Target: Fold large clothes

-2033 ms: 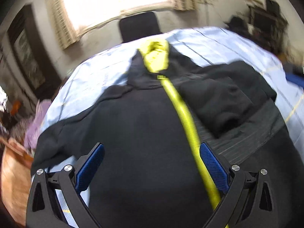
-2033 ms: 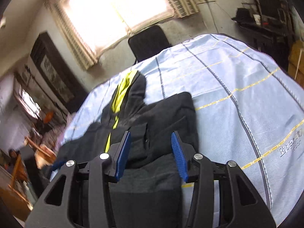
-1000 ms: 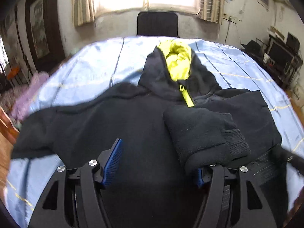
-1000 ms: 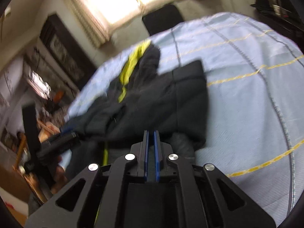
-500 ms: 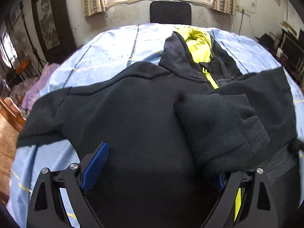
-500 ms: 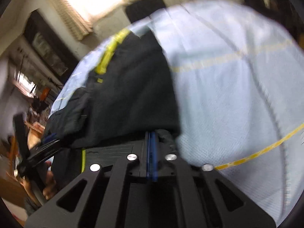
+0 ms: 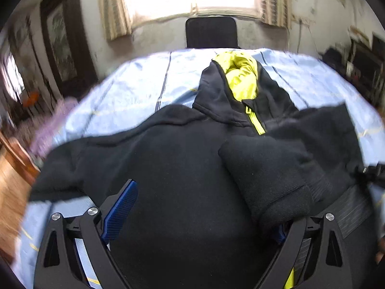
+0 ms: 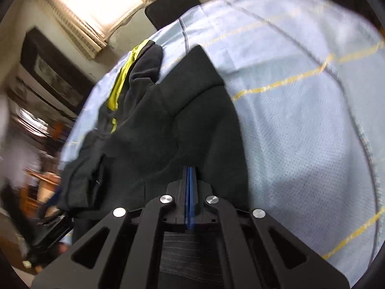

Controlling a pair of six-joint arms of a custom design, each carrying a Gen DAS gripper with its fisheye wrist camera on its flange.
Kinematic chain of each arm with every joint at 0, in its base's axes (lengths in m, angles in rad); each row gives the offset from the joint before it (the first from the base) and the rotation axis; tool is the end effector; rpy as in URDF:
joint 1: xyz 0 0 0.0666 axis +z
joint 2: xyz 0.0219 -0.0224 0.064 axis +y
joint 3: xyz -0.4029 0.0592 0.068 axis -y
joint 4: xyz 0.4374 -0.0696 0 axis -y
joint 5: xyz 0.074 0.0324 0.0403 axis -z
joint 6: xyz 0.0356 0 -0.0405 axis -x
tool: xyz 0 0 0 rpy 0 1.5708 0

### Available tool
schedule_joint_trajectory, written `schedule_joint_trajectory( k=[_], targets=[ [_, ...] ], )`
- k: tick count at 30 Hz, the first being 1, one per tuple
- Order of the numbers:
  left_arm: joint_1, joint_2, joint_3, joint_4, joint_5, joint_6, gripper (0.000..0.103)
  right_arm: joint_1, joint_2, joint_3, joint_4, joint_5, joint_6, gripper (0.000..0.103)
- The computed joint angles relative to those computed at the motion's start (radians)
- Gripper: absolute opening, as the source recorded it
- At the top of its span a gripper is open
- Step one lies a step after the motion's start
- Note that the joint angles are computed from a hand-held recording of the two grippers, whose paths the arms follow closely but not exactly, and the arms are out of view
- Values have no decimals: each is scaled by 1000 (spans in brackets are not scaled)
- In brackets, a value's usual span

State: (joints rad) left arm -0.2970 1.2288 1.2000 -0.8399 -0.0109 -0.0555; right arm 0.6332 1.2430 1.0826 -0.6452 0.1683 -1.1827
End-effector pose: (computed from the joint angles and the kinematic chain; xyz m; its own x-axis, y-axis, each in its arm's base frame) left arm 0.4386 -0.1342 0.4366 -0.7131 0.2762 -0.6444 0.3260 0.9444 0.0441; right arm 0.3776 0.2693 0.3853 -0.6734 0.6377 -0.3740 0.3528 0.7218 0.5954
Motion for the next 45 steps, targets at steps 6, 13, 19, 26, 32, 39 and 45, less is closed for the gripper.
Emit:
schedule_joint_trajectory(
  k=[6, 13, 19, 26, 32, 39, 45],
  targets=[
    [110, 46, 42, -89, 196, 101, 97, 5, 6, -1, 9, 6, 10, 0],
    [177, 52, 43, -71, 177, 170, 96, 21, 24, 32, -45, 53, 40, 0],
    [171, 57, 52, -105, 180, 130, 95, 27, 33, 46, -70, 72, 63, 0],
    [229, 65, 67, -170, 362, 113, 94, 19, -5, 9, -28, 37, 15, 0],
    [240, 13, 45, -129, 349, 115, 86, 60, -23, 33, -70, 108, 31, 6],
    [250, 25, 55, -182, 454, 58, 86, 73, -9, 50, -86, 116, 52, 6],
    [217, 59, 68, -243, 437, 7, 86, 71, -18, 42, -81, 118, 40, 6]
  ],
)
